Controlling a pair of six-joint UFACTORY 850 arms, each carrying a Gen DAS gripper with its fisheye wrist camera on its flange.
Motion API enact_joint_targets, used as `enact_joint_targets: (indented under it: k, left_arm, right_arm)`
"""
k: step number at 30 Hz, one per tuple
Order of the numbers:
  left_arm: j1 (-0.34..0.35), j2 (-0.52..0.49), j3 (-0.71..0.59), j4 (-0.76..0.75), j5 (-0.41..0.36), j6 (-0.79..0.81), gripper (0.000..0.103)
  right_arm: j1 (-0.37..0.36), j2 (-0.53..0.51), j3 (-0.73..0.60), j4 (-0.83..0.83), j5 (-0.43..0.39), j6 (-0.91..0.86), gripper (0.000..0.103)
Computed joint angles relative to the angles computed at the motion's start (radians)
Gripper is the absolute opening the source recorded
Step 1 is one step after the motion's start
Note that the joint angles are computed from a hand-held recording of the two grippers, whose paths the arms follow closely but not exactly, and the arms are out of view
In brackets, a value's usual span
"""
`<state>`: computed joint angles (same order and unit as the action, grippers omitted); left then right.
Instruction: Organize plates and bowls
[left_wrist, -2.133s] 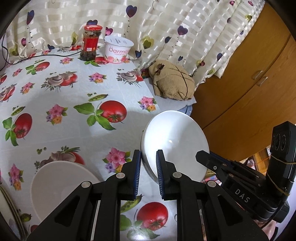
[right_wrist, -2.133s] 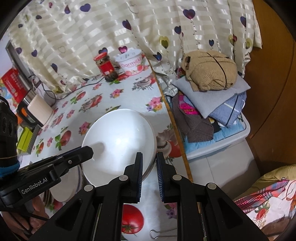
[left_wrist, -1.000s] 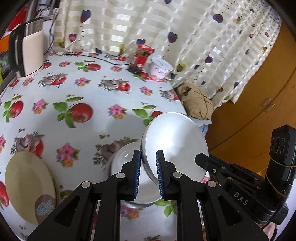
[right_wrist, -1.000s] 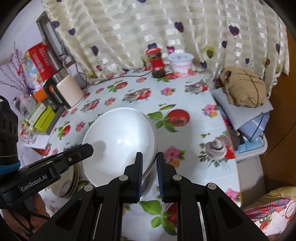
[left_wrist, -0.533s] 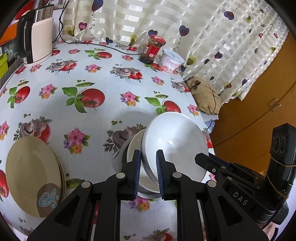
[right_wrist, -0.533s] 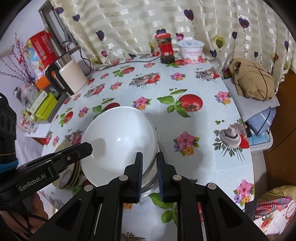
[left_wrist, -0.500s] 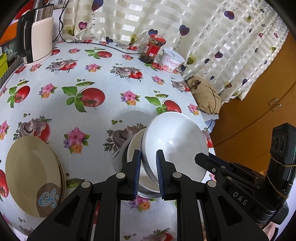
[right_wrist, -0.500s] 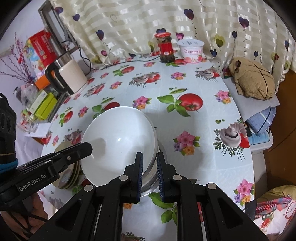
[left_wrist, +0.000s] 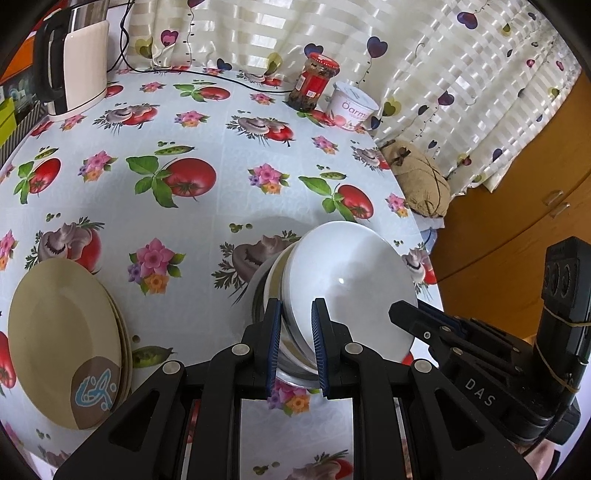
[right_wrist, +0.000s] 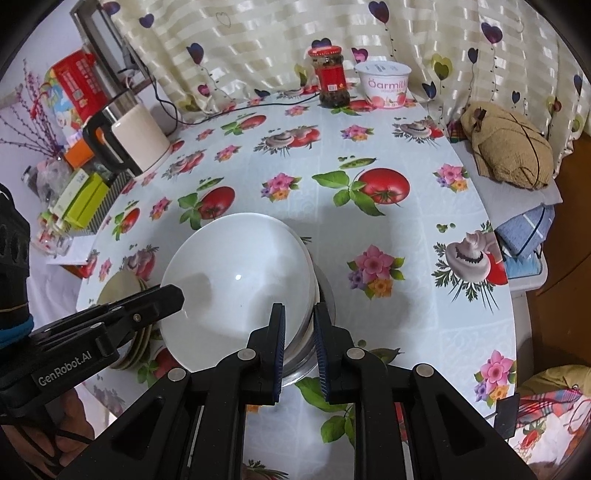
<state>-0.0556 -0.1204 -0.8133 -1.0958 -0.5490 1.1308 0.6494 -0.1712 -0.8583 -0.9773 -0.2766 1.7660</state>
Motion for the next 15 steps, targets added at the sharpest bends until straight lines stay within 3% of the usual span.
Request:
enact_joint_targets:
  k: [7, 15]
  left_arm:
    - [0.004, -0.01, 0.0, 0.009, -0.002, -0.004, 0.018]
    - [0.012, -0.002, 0.014, -0.068, 0.001, 0.098, 0.018]
  right_arm:
    - [-0.006, -0.015, -0.009, 0.061, 0.007, -0.07, 0.019]
    - [-0.004, -0.017, -0.013, 0.069, 0.006, -0.09, 0.022]
